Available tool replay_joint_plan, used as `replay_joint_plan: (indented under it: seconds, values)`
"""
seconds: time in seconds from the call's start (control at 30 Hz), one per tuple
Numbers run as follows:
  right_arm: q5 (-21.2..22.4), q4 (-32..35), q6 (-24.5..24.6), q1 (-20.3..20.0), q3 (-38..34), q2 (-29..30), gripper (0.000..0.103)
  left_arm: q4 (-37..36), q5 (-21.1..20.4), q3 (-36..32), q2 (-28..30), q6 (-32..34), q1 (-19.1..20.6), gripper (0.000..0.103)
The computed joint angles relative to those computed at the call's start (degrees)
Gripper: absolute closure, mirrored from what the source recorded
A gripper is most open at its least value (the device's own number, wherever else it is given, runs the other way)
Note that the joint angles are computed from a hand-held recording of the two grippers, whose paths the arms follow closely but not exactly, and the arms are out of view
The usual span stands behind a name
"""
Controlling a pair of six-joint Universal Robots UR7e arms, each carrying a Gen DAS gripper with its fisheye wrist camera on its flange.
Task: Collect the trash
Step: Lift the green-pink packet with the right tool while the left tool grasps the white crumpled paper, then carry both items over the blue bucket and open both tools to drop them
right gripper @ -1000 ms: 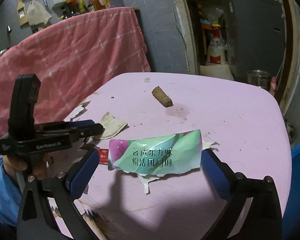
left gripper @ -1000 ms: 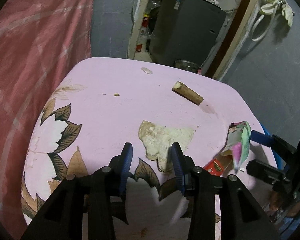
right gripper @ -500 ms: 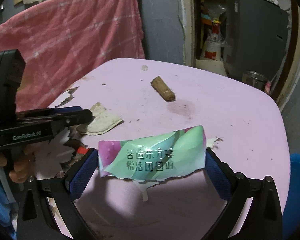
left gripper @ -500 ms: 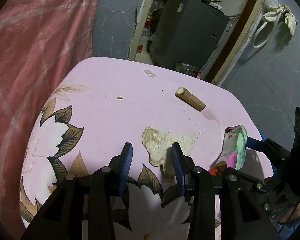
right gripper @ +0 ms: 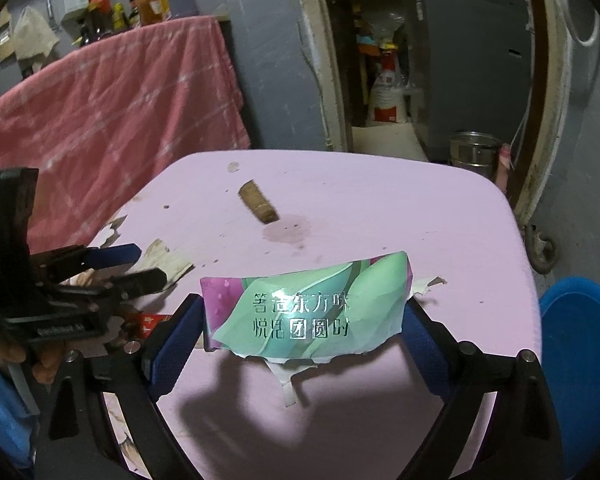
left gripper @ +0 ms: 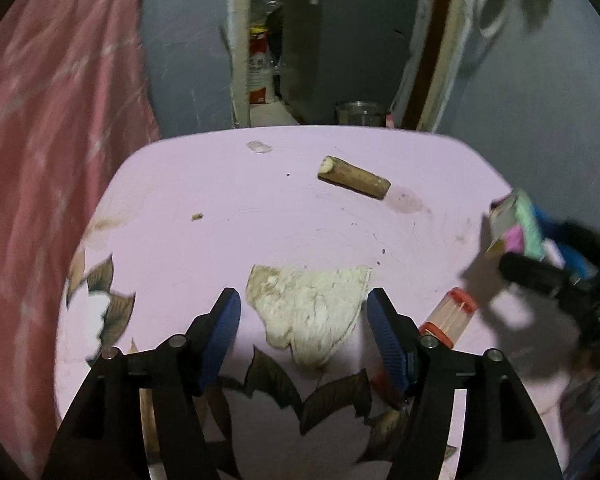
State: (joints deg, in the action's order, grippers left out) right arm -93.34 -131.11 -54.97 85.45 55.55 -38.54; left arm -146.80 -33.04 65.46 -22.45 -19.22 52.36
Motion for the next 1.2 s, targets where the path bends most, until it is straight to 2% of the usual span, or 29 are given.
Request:
replay_joint_plan:
  seconds: [0.17,0.23,0.3,0.4,0.57,0.7,0.87,1.0,1.2]
  values:
    - [1.41,0.92,1.08,-0.47,-1.44,0.15,0.008,6.22,1.22,-3.88,1.89,2.80,0.33,0.040]
    - [1.74,1.09,1.08,-0.60,-1.59,0.07,0.008,5.59,-0.23,-3.62,1.55,3.73,0.73,0.040]
    - [1.79,1.13,1.07,-0.58,-1.57,0.07,0.008,3.82,0.16,-3.00,1.70,5.85,0.70,0.039]
    - [1.80,1.52,1.20,-0.60,-1.59,0.02,0.008,2.93,-0.57,-2.17,1.28,6.48,0.78,0.044]
    - [1.87,1.13,0.68,-0.56,-0.56,-0.40,0.008,-0.02,0.03,-1.05,0.96,6.60,0.56,0.045]
    - [2.48,-0.64,-0.80,-0.72,0.77,-0.92,0.008,-7.44,-0.42,1.37,0.69,7.43,-0.04,0.045]
    - [5.00,-6.02,-2.24,-1.23,4.43,-2.60,0.008,-20.10,0.49,2.19,2.14,12.62,-1.42,0.045]
    - [7.54,-11.67,-3.04,-1.65,6.87,-3.77,0.008,-29.62,1.43,-0.56,4.83,18.37,-2.53,0.045]
    - [12.41,-20.49,-3.08,-2.79,9.72,-5.79,0.008,-39.22,0.60,-5.55,8.44,24.94,-3.89,0.045]
